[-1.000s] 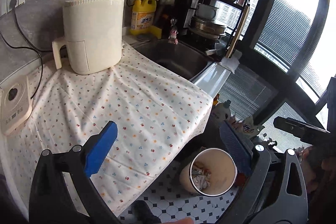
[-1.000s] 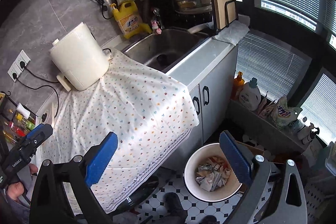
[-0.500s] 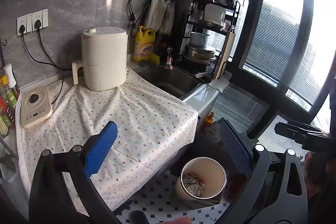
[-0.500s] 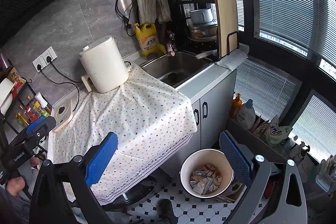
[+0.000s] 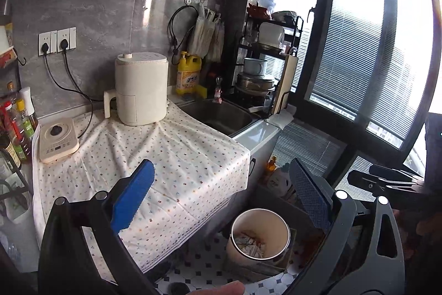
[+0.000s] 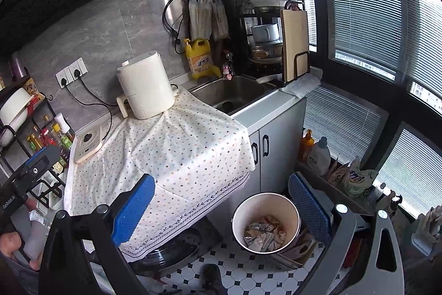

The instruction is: Collect trash

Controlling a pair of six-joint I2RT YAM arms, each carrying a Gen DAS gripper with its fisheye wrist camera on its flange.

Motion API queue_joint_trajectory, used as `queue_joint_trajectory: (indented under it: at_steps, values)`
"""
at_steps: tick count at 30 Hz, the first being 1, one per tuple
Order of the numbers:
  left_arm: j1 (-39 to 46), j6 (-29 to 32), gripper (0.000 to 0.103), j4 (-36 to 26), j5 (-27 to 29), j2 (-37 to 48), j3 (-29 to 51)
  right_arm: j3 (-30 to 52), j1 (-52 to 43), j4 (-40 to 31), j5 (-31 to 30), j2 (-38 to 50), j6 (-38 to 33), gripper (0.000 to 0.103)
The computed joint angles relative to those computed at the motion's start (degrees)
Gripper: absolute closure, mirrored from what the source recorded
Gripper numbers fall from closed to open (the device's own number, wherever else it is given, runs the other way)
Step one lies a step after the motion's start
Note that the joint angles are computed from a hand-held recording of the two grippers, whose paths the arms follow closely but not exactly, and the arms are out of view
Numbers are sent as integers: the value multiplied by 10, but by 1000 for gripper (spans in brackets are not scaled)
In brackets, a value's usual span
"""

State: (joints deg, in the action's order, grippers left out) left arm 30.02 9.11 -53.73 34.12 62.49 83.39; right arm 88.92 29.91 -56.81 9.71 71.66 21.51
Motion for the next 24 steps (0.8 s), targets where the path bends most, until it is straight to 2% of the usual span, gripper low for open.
queue_joint_trajectory:
  at_steps: [3,15,24]
  values:
    - [9,-5,6,-6,2,-9,-5,-17,-3,-1,-14,-9,6,8]
    - [35,9,6,-11,-4,-28,-26,-61,25,33,-7,-32,13,8]
    - [70,9,6,1,29,-31,-33,-66,33,50,0,-29,15,8]
